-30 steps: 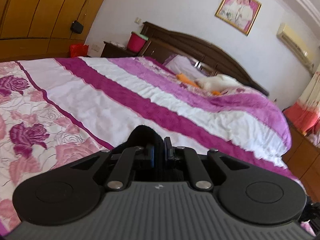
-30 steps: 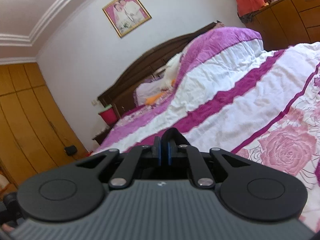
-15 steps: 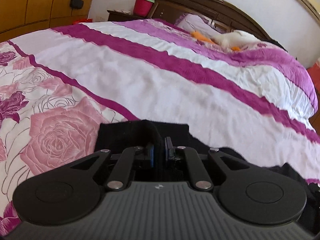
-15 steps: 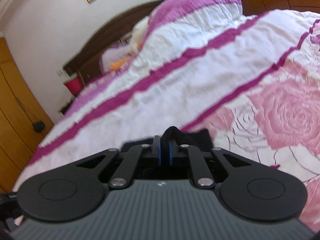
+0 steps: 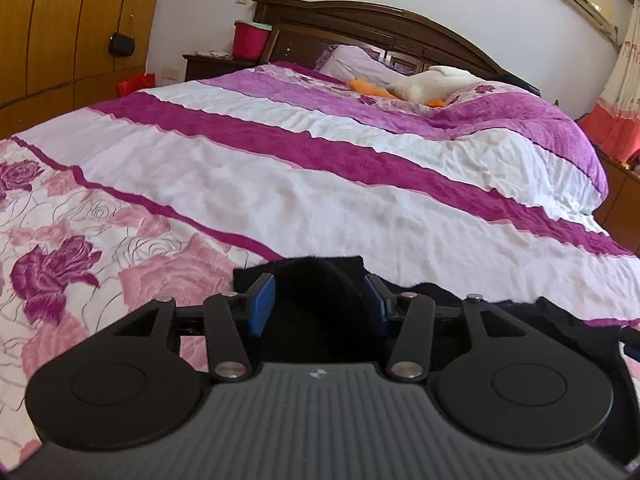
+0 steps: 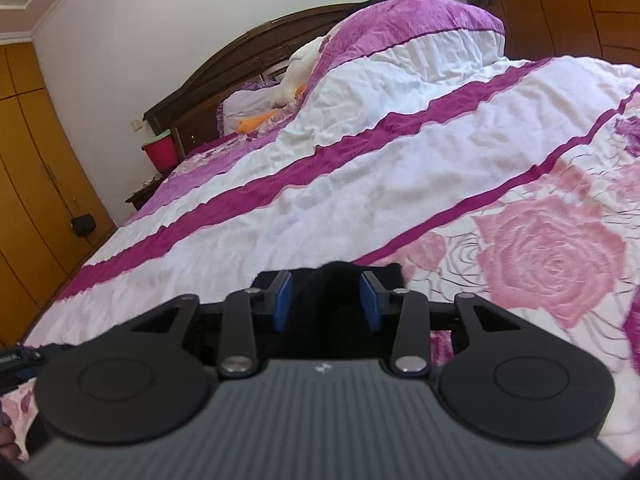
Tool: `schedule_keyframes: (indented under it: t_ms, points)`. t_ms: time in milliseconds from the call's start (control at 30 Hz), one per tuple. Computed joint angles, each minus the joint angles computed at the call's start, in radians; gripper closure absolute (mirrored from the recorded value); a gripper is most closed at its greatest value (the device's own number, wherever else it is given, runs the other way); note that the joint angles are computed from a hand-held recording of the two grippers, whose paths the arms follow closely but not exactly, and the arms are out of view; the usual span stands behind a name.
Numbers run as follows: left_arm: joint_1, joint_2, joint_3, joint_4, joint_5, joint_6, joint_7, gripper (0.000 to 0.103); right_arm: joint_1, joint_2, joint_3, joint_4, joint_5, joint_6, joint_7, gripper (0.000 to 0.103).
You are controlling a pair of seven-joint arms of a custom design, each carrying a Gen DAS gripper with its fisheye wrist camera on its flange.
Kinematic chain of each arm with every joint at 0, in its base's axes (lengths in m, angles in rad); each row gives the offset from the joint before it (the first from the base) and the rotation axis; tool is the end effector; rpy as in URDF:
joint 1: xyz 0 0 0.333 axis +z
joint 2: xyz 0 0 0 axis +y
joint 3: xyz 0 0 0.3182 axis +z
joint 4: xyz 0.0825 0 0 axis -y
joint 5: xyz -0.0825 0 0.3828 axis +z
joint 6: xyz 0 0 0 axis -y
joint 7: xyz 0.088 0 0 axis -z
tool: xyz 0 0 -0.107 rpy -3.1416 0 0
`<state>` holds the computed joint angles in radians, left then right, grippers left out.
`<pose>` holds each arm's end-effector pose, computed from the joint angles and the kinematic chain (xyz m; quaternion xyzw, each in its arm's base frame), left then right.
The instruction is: Fold small clothes
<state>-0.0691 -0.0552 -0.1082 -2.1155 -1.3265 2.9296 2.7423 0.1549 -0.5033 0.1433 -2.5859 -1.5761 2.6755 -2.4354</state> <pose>0.5594 -0.0386 0.5039 -0.5668 0.6571 -0.4482 0.2146 0.3842 0.1521 0.4655 -0.3698 0.7528 -0.3621 0.4068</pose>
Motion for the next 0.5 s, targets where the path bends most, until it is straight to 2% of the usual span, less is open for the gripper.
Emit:
schedule_keyframes:
  t_ms: [133, 167, 267, 300, 400, 500]
  points:
    - [0.001, -0.065, 0.019, -0.060, -0.008, -0.048, 0.070, 0.048, 0.027, -0.034, 0.031, -0.026, 0.202, -0.086, -0.245, 0.062]
    - [-0.002, -0.085, 0.026, -0.078, -0.012, -0.065, 0.103, 0.048, 0.029, -0.042, 0.037, -0.033, 0.220, -0.087, -0.284, 0.062]
    - [-0.015, -0.127, 0.041, -0.124, -0.016, -0.095, 0.207, 0.048, 0.026, -0.062, 0.022, -0.055, 0.242, -0.005, -0.372, 0.062]
    - [-0.017, -0.130, 0.041, -0.132, 0.006, -0.099, 0.209, 0.048, 0.020, -0.062, 0.022, -0.057, 0.252, 0.015, -0.397, 0.062]
    - [-0.014, -0.111, 0.029, -0.138, 0.135, -0.107, 0.106, 0.048, -0.002, -0.030, 0.048, -0.037, 0.273, 0.020, -0.476, 0.063]
    - [-0.034, -0.074, 0.023, -0.125, 0.149, -0.064, 0.118, 0.048, -0.011, 0.020, 0.059, -0.003, 0.274, 0.023, -0.554, 0.063]
